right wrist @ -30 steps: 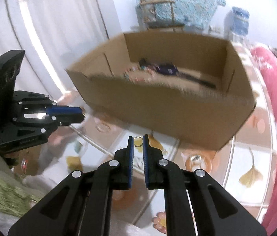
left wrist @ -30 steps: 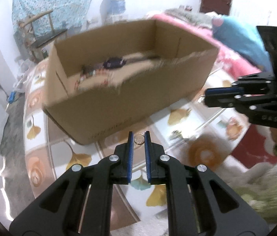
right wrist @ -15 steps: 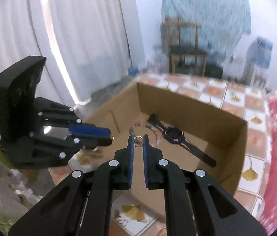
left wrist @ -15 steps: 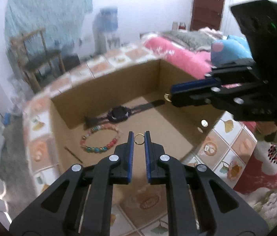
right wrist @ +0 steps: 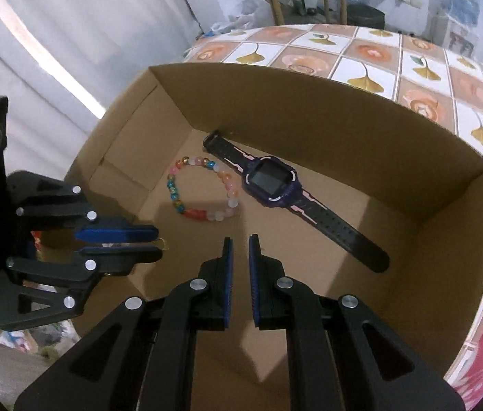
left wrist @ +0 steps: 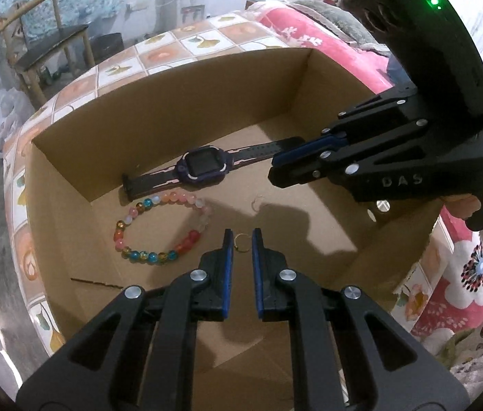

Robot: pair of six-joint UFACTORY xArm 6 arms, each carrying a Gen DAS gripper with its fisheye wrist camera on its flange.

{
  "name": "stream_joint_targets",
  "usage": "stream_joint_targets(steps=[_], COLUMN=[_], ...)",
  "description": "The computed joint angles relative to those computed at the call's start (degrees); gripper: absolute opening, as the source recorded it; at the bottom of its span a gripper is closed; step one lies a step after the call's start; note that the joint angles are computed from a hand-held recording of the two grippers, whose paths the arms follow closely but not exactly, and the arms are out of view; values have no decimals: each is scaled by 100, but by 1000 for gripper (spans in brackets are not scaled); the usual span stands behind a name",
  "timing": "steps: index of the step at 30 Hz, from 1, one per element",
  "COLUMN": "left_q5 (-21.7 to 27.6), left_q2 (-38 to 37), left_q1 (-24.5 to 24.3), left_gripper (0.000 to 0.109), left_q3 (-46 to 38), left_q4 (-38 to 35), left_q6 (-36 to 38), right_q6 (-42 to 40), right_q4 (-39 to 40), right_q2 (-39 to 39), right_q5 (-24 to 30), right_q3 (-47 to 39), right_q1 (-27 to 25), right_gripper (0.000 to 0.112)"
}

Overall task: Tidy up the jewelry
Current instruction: 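Lower the gold ring into the box and open the left tool, then withdraw the left tool from the box back over the charms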

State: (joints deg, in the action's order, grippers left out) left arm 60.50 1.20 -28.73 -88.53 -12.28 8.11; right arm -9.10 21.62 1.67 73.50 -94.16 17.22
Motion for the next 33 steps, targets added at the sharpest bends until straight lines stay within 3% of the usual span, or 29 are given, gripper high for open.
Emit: stream_joint_targets(steps=[9, 12, 16, 25, 33], left_q5=[-217, -434, -725, -1620, -1724], left_q2=[-355, -631, -1018, -2375, -3605], left_q1=[118, 157, 188, 76, -190], left_gripper=[14, 19, 22, 56, 76], left_q3=[259, 468, 751, 1919, 2979], left_q4=[-2, -26, -38, 26, 52], left_q6=[-141, -195, -276, -564, -481], right_q6=[99, 126, 152, 56, 165], right_q4=[272, 397, 518, 1135, 1146], right_q2=[-253, -510, -937, -2534, -4283], right_q5=[-330, -482, -732, -1443, -1602], right_q3=[106, 240, 522, 1965, 3589], right_q1=[-314, -437, -557, -822, -889], right_gripper=[11, 21, 23, 46, 48])
